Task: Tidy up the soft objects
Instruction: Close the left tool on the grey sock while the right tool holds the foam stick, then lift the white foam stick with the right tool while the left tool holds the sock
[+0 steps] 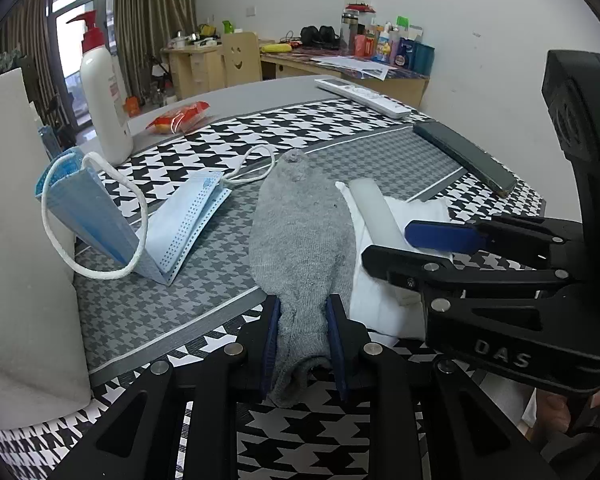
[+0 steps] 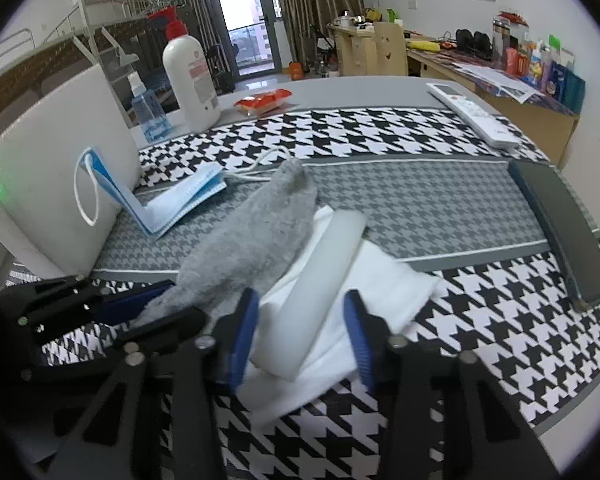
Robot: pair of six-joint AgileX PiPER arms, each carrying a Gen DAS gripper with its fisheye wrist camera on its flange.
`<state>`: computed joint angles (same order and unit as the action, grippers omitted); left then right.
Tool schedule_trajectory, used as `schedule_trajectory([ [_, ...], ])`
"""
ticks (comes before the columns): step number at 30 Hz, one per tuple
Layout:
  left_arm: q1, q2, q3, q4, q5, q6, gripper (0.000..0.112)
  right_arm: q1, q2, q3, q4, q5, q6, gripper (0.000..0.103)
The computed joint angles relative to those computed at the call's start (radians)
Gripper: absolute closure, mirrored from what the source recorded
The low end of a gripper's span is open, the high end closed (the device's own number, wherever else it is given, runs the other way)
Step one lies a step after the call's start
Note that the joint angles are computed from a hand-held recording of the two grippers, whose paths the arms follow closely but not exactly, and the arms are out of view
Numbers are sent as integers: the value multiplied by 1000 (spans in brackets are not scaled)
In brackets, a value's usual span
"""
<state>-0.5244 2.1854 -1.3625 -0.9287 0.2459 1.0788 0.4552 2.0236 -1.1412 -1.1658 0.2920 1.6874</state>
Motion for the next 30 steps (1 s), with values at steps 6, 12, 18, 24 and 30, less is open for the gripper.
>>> schedule_trajectory([
  [6, 7, -9, 13, -74, 3, 74, 87, 12, 9, -33, 137, 49, -155, 70],
  [12, 16, -20, 26, -145, 5, 144, 87, -3, 3, -23, 147, 21, -148, 78],
  [18, 25, -36, 42, -229, 10, 234, 88, -20, -49, 46, -93, -46, 104, 87],
  [24, 38, -76, 83, -393, 9, 402, 88, -29, -80, 83, -268, -60, 291, 87],
  [30, 45, -84, 97, -402, -11, 410, 91, -57, -85, 102, -344, -96, 378, 87],
])
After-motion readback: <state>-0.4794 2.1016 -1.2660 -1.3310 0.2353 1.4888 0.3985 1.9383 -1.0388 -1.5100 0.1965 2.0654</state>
